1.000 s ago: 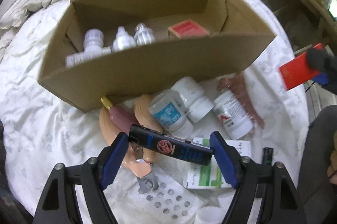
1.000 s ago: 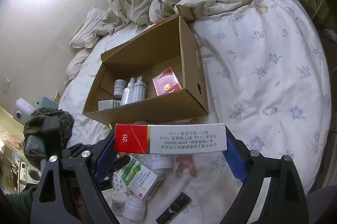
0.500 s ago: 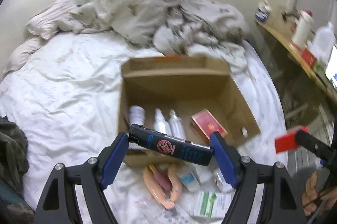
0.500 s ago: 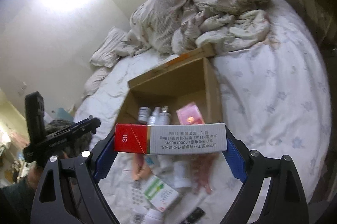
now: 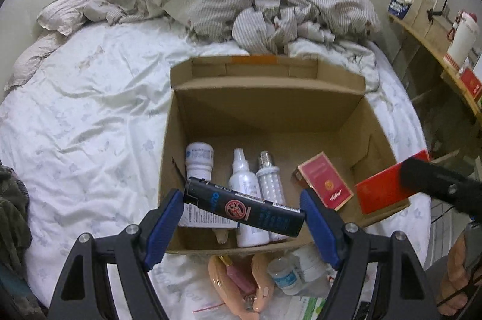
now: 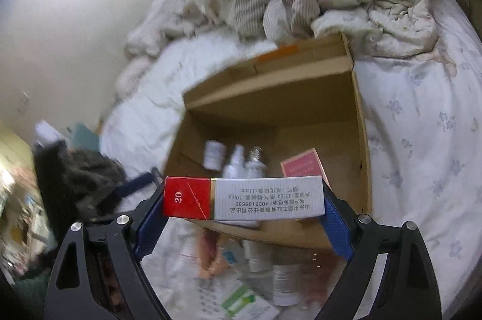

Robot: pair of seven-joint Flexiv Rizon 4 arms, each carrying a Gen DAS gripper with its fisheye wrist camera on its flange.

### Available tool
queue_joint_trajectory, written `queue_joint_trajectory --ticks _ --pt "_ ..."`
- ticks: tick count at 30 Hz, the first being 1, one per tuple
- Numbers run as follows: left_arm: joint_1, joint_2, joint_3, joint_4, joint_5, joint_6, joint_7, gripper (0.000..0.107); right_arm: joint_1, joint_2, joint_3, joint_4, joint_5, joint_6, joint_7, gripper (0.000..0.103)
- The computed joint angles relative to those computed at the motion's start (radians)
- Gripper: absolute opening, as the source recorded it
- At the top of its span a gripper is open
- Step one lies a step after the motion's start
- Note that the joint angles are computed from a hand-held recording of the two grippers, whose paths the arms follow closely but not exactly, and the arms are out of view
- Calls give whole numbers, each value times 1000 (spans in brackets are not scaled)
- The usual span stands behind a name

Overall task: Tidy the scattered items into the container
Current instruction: 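Lower the black tube into the box with the left tool while the right tool lowers the carton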

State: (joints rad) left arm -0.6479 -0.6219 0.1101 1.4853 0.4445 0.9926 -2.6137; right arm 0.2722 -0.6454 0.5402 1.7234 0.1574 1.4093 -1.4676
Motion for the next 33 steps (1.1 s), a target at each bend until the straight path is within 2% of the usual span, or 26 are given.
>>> queue_joint_trajectory --ticks 2,5,9,12,14,15,18,25,31,33 --pt "7 -7 -9 -3 -11 -18 19 80 38 -10 -48 -15 -27 -57 34 91" --pt "-1 -19 0 -21 -5 -59 21 80 60 -21 -78 -32 -36 -112 56 92" --pt "12 -35 -13 -32 -20 -79 38 80 93 -33 -120 -35 -49 -102 81 93" --pt "16 -42 -16 -38 -32 -98 45 81 97 -45 -123 -37 -54 -66 80 94" --pt "20 -44 -21 -40 -42 -108 50 81 114 -45 -145 -29 -69 -32 103 103" --pt "25 -44 -27 -38 -51 -107 56 81 113 -46 -145 -28 -72 -24 115 103" --pt "35 -45 -37 -32 -71 -102 73 81 113 -49 -153 -47 -82 -79 177 103" --pt "49 -29 -38 5 -106 -34 64 81 57 -51 -81 -38 -49 -37 138 103" --pt "94 -8 -77 77 -188 114 97 81 -11 -16 -7 18 -20 88 84 103" --pt "106 9 -87 120 -234 178 90 81 -61 -2 45 39 -14 113 68 103"
